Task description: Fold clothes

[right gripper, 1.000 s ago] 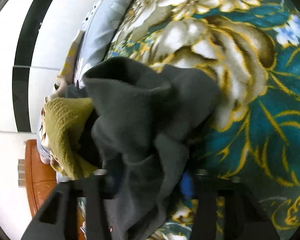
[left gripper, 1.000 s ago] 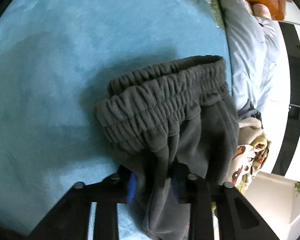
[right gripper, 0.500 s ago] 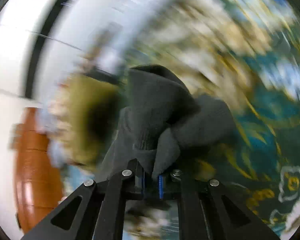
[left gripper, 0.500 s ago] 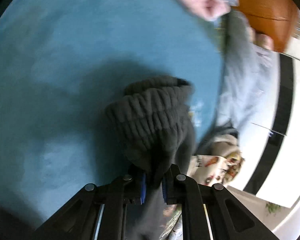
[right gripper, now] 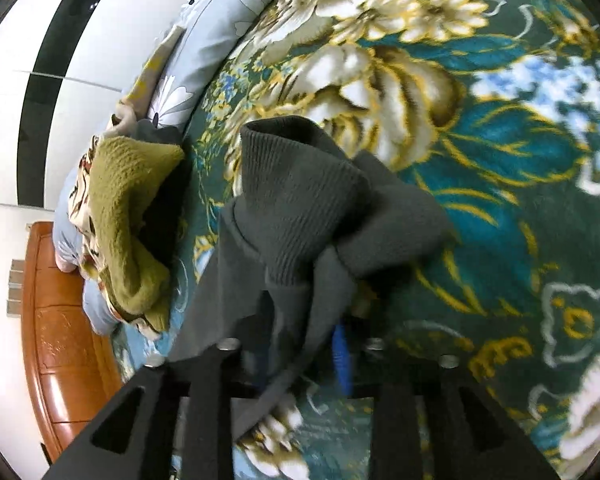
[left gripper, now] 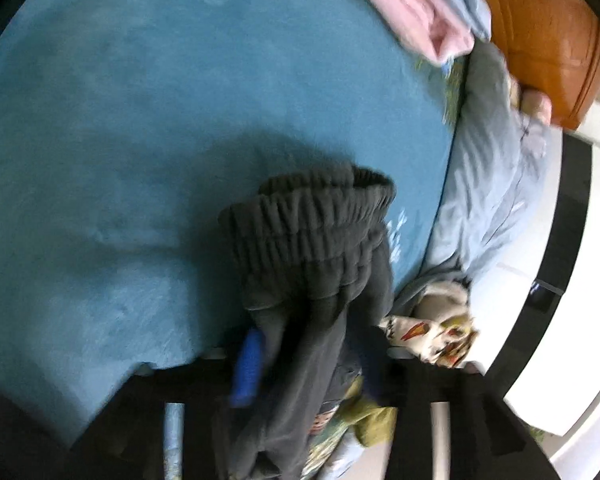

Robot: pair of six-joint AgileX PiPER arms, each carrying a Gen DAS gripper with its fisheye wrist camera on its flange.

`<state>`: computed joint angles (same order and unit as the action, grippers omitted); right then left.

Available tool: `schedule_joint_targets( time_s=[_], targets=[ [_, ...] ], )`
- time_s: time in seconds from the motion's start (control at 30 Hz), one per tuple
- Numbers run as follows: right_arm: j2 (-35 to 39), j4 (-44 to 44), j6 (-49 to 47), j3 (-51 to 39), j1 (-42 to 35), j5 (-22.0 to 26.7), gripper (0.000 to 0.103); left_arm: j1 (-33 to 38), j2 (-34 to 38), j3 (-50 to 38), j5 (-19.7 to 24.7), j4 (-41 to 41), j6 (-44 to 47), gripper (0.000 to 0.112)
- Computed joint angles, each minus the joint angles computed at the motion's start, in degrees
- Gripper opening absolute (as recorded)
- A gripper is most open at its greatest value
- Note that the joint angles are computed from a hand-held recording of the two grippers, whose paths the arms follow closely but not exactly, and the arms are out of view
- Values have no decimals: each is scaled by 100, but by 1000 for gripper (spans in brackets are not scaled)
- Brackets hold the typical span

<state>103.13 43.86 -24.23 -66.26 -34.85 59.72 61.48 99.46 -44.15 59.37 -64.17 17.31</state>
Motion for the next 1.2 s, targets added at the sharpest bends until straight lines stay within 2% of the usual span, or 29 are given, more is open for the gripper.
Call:
schedule_joint_targets(
  time_s=[0.1,0.2,0.33,0.4,0.43,0.5,0.57,0.67,0.73,0.77,0.83,0.9,0.93,1.03,1.07,1.13,1.2],
  targets=[
    [-778,-158,-408,396,-102,-303,39,-151,-456,-24,-186,272,-38,62],
    [-1776,-303,-621,1184,123,-1108,42,-885,-1131,-308,-703,1257,-446,64],
    [-2085,-79,-1212,1627,1144,-679,42,-2028,-2217,-351,-1640,3015,-1446,64],
    [-1983,143,-1378,1760,1873,-476,42,-2197,-2648,-183,-1867,3362,-1632,65],
    [-1945,257,-1436,1824,2257,-467,42,-2160,-2811,-102,-1897,3276,-1442,67],
    [-1808,461,-1528,1876,3079,-500,42,-1905,-2649,-118,-1421,2513,-576,68],
    [-1515,633,-1625,1767,3942,-499,43,-1660,-2388,-207,-759,2009,279,68],
    [-1089,739,-1718,1525,4965,-599,43,-2110,-2087,-463,-395,2007,739,69],
    [-843,799,-1751,1362,5445,-697,44,-2470,-1476,-728,204,2108,732,70],
    [-738,856,-1797,1308,5587,-706,48,-2672,-1229,-813,303,2231,555,70],
    [-500,848,-1809,1153,5770,-740,57,-3045,-1052,-999,4,2803,-260,70],
    [-293,713,-1633,987,5875,-873,57,-3240,-945,-1047,-329,3281,-1085,70],
    [-243,607,-1519,943,5882,-999,57,-3073,-891,-968,-403,3231,-1306,70],
    [-582,421,-1315,1110,5775,-1737,57,-2229,-588,-688,-239,2215,-842,70],
    [-663,470,-1367,1145,5720,-1825,57,-2037,-516,-621,-174,1953,-697,70],
    [-584,416,-1378,1048,5687,-1663,57,-1662,-352,-501,-18,1466,-439,70],
    [-448,316,-1449,987,5788,-1297,57,-1356,-210,-396,126,1109,-281,71]
  ],
)
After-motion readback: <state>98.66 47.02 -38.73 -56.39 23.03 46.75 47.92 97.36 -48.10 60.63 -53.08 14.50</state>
